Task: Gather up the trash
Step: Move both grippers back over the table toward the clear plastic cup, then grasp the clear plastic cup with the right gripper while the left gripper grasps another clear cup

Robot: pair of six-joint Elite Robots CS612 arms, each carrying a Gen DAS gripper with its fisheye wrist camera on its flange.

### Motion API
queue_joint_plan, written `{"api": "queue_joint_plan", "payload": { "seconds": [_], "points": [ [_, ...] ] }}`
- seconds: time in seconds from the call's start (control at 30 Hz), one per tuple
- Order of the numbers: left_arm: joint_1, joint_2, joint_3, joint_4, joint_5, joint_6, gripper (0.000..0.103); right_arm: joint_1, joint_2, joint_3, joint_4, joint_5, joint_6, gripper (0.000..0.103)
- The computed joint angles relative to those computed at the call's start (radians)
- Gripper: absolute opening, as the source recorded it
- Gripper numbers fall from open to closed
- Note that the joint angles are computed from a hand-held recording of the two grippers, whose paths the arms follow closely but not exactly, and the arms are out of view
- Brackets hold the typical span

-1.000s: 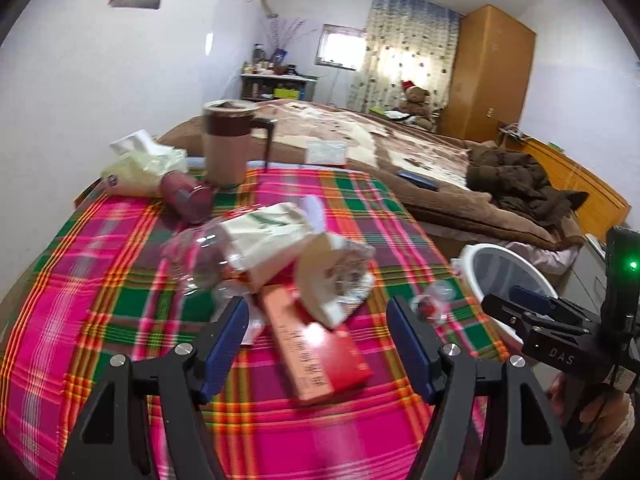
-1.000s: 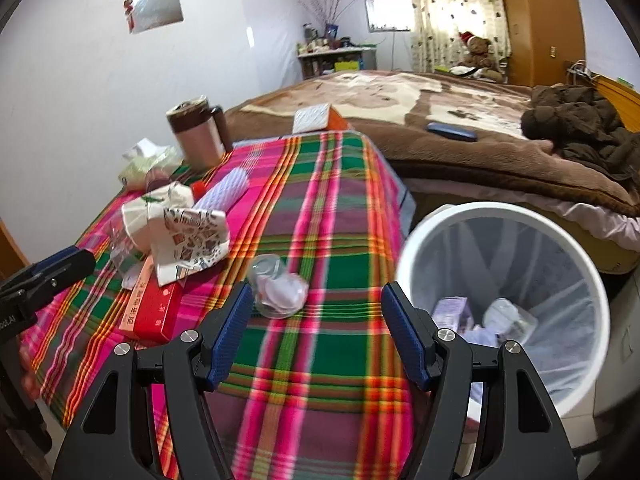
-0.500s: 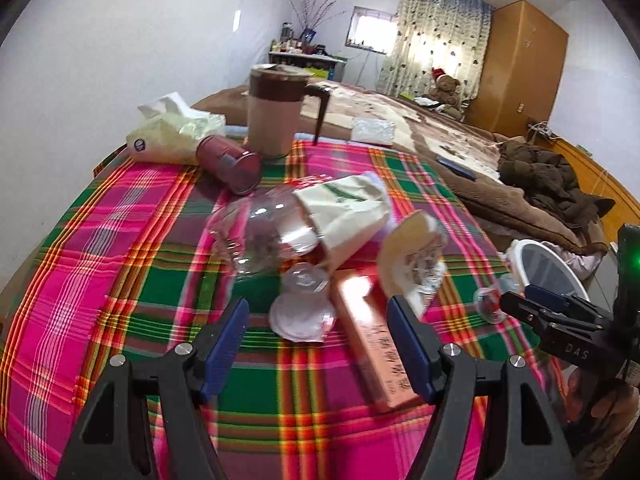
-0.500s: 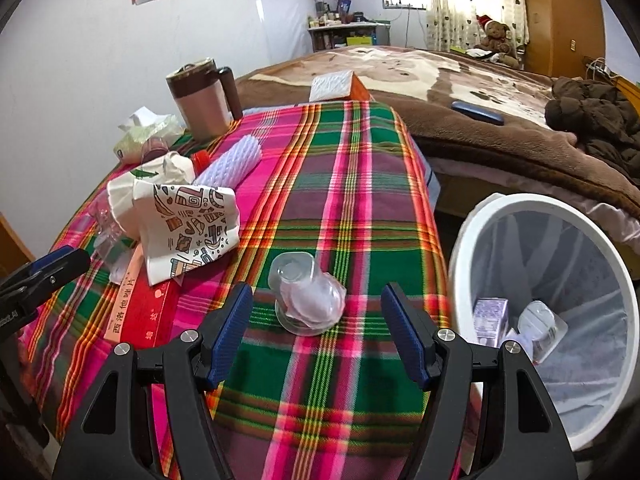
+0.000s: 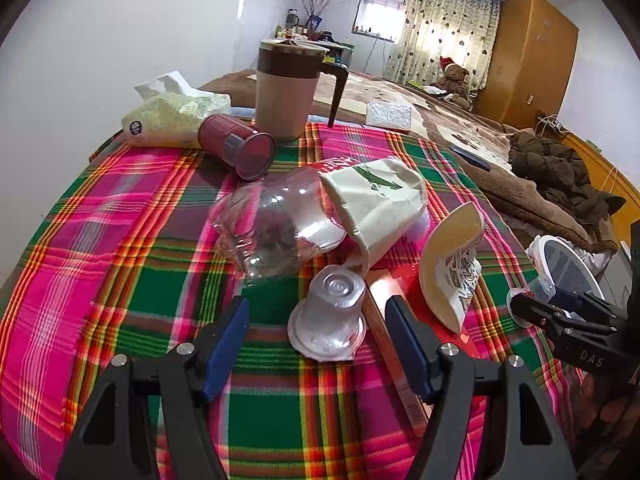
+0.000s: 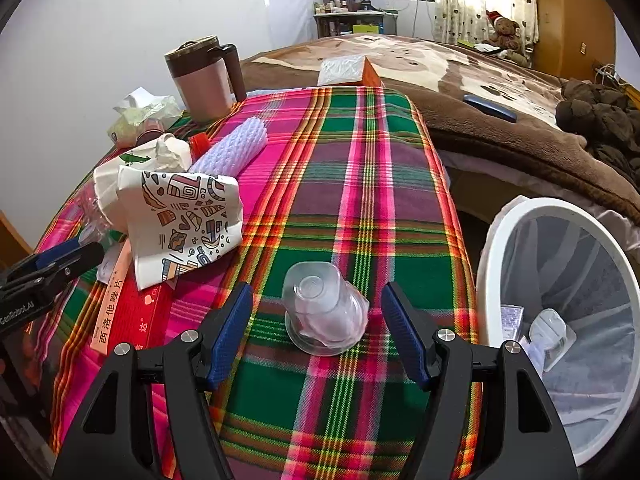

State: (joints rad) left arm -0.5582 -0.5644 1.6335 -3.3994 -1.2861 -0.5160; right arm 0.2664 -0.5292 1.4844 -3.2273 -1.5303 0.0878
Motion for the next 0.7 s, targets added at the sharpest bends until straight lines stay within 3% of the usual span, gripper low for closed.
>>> {"api": "queue_joint_plan", "payload": {
  "seconds": [0.13,0.2,0.33,0.5,0.7],
  "points": [
    [0.005,0.005,-0.013,0.013,-0.025,0.008,0.060,0.004,0.003,-0.007,0.006,-0.010,0.000,0.065],
    [0.007,0.007,-0.017,0.015,-0.033,0.011,0.054,0.004,0.004,-0.010,0.011,-0.012,0.004,0.054],
    [0.014,0.009,-0.025,0.025,-0.056,0.003,0.043,0.003,0.005,-0.013,0.015,-0.007,0.005,0.048],
    [0.023,0.012,-0.030,0.028,-0.092,0.000,0.035,0.005,0.007,-0.016,0.019,-0.003,-0.006,0.032],
    [0.023,0.013,-0.030,0.021,-0.092,-0.001,0.035,0.006,0.006,-0.012,0.009,0.006,-0.017,0.032]
  ]
}}
